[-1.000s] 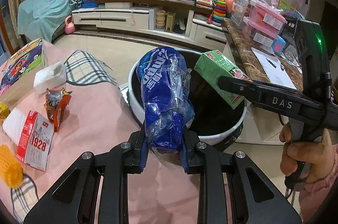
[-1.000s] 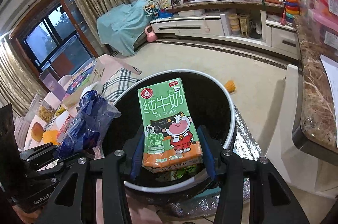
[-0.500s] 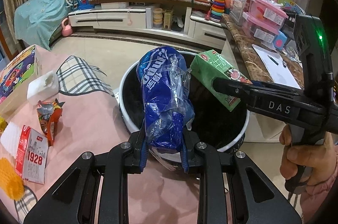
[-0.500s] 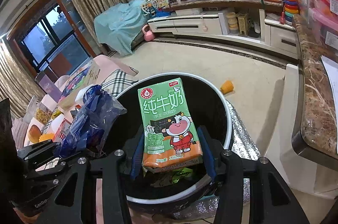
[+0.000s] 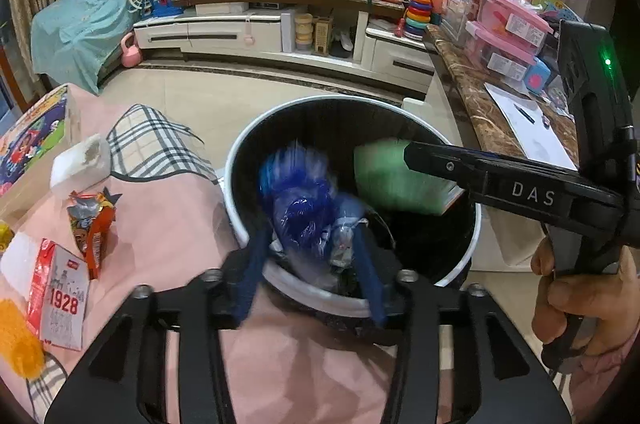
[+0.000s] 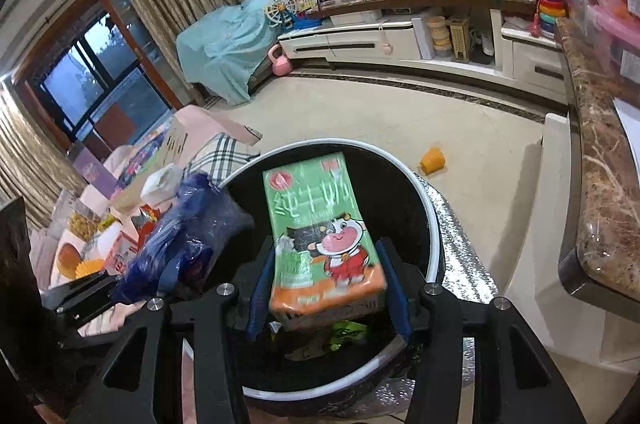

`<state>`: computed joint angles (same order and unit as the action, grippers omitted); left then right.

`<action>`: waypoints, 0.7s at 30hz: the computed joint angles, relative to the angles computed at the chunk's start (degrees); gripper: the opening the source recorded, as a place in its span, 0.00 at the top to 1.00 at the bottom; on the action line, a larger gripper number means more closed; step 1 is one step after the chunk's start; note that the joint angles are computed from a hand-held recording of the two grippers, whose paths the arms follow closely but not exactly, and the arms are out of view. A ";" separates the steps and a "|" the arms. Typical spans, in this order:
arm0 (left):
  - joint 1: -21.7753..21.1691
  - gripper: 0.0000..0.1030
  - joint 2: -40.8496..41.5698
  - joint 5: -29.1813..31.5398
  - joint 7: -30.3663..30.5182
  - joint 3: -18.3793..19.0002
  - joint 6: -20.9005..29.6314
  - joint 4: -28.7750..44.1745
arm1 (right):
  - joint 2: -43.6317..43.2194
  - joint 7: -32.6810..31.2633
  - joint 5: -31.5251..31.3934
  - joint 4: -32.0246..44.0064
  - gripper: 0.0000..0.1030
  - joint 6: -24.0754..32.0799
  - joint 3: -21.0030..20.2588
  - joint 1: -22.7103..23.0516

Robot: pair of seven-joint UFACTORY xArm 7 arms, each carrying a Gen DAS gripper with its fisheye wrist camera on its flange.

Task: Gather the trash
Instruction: 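Open both tools to drop the blue bag and milk carton into the bin, then move both tools back to the table toward the yellow net and red carton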

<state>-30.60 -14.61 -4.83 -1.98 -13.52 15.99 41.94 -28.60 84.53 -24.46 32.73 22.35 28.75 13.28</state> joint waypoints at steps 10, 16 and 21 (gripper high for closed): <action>-1.97 0.39 -7.52 -6.16 2.14 3.86 -0.22 -7.29 | -2.04 4.24 -0.67 0.43 0.25 0.37 2.77 -0.48; -1.58 0.37 -14.72 -8.41 1.13 5.99 -0.17 -13.93 | -1.25 7.67 -2.07 2.97 0.22 1.05 6.08 -1.25; -0.59 0.37 -21.64 -9.43 0.65 9.05 1.00 -19.61 | 1.55 10.81 -5.82 6.94 0.21 2.50 9.48 -2.02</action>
<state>-31.19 -36.26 -14.26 -1.33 -4.47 16.99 22.33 -27.05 95.34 -30.28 39.66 24.85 38.23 11.25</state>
